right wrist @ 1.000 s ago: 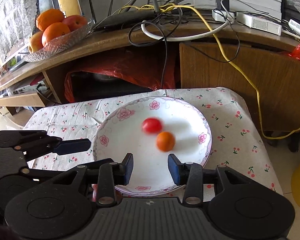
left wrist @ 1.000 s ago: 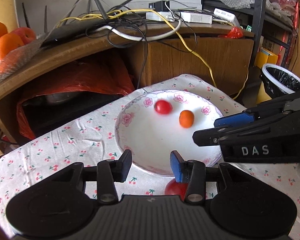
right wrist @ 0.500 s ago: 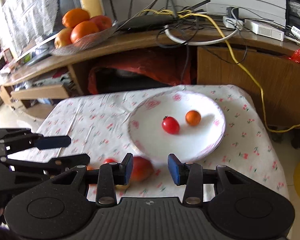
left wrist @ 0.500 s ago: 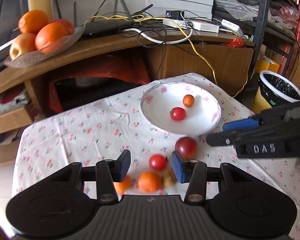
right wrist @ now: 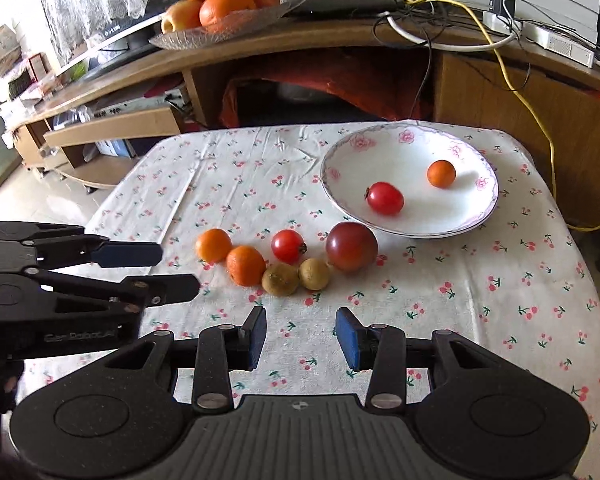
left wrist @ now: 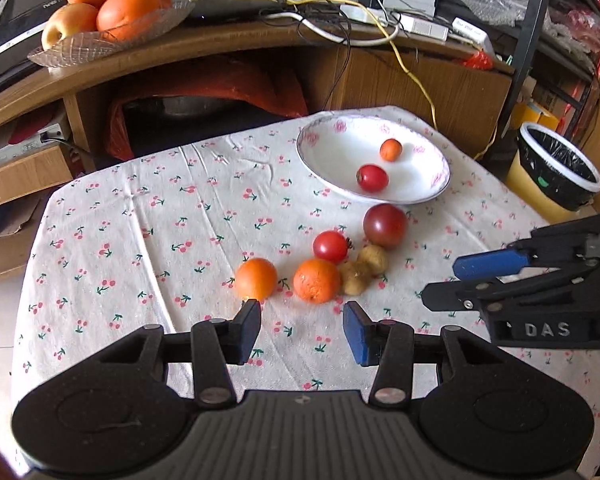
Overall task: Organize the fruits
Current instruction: 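Lift both open tools away from the bowl, then move the left tool to a tangerine while the right tool approaches a brown kiwi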
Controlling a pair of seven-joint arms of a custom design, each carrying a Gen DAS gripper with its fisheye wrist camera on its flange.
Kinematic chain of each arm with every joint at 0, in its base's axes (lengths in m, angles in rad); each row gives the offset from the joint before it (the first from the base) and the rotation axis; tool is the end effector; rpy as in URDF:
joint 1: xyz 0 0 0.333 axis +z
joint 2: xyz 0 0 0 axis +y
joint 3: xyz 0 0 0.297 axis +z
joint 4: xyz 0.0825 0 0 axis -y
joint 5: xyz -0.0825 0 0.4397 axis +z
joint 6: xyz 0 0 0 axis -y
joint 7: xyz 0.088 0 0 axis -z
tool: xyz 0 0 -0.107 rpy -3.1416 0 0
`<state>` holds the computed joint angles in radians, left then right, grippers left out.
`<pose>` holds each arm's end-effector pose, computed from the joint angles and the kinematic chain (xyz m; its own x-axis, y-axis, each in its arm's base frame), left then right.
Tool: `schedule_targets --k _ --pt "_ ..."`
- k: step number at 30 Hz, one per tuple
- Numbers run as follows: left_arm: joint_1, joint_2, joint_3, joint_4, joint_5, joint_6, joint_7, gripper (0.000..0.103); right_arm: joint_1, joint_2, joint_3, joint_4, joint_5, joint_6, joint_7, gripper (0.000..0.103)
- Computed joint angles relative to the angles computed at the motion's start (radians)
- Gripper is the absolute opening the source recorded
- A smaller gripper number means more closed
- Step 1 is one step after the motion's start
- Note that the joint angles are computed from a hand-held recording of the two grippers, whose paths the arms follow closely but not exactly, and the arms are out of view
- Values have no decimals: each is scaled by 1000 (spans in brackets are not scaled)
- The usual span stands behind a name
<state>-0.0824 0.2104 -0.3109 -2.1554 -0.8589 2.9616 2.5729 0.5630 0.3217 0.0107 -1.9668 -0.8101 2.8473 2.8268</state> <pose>0.5982 -0.1909 0.2975 -0.5549 -0.8286 0.0745 -0.6664 0.3890 -0.6361 0.5488 0.4002 0.3053 0.0757 -0.9892 -0.1252 -0.7905 0.0170 -0.6122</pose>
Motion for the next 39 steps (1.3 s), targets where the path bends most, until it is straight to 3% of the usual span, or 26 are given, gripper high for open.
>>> schedule_targets --k 6,14,22,28,33,36,37,39 --pt "9 18 -5 9 22 19 53 53 -16 56 0 37 52 40 -76 36" --pt "14 51 10 33 115 -18 -11 53 -6 138 -24 106 104 72 -164 36" --pt "37 52 -8 38 93 -57 29 53 -12 165 -28 119 187 107 -273 36" --pt "50 47 -19 44 24 -85 88 53 -48 166 3 105 272 133 -372 39" --pt "32 45 -8 47 6 -87 108 54 -92 161 56 90 334 158 -488 39" --pt "27 49 0 52 8 -85 106 54 -270 154 261 58 485 186 -743 38" --pt "28 50 1 53 6 -86 106 54 -287 148 281 52 492 186 -774 34" --pt "27 53 5 55 9 -87 99 54 -242 132 232 43 492 195 -774 35"
